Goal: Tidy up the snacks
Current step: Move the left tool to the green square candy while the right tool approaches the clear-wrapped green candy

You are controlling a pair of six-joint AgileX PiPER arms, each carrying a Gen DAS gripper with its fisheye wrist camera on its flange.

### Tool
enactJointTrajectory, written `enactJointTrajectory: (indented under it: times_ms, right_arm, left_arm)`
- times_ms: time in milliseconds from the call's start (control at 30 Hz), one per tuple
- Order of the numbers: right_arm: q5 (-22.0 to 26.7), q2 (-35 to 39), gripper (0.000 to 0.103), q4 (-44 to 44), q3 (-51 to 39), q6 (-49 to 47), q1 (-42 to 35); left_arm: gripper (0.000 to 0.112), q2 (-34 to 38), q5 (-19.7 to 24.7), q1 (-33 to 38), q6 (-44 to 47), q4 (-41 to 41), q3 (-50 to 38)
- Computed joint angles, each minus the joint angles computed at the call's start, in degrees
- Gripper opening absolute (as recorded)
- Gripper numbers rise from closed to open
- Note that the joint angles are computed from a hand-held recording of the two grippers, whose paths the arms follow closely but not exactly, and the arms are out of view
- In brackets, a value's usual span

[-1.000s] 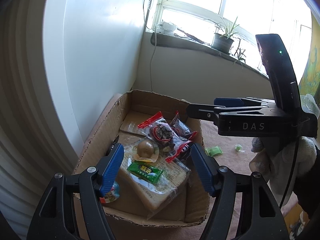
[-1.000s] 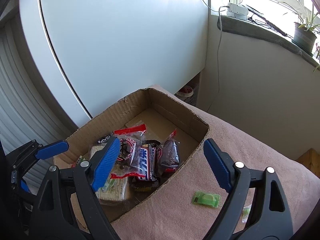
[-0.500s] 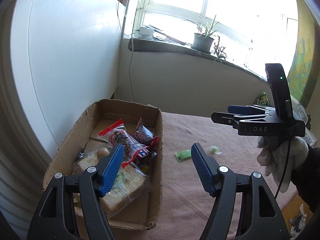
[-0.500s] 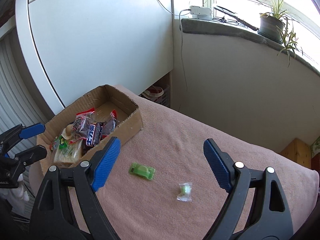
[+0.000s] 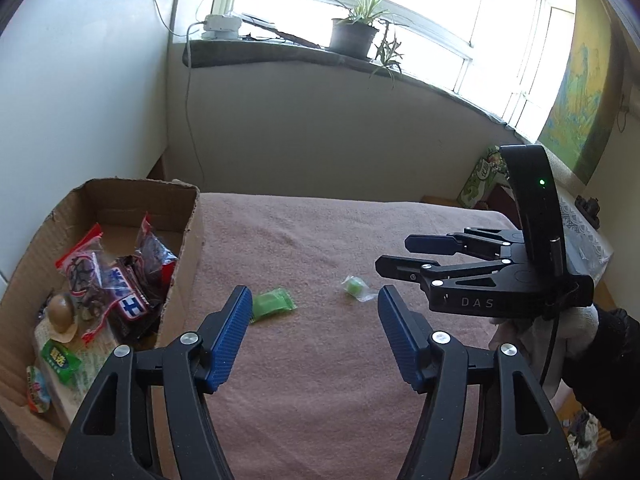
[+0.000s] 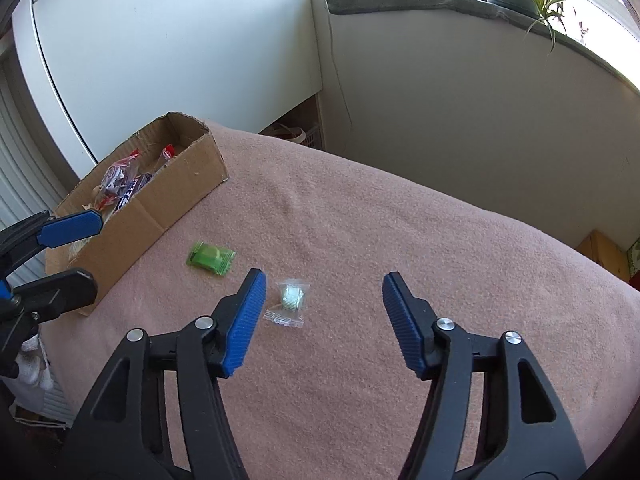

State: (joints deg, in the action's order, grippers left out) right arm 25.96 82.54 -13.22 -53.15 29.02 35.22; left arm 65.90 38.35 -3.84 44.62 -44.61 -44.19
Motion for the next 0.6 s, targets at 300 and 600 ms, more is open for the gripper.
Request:
enactJointTrajectory:
  times_ms: [300, 600]
  right_arm:
    - [-4.34, -0.86, 0.05, 17.58, 4.42, -18.74, -4.91]
    - [-5.69, 2.81, 0.05, 18.01, 3.24, -21.4, -2.57]
  left_arm:
    - [0.056, 13.8, -6.8, -5.83, -9.58, 3.83, -5.07]
    - [0.056, 21.19, -4.69, -5.8, -15.99, 8.27, -10.49]
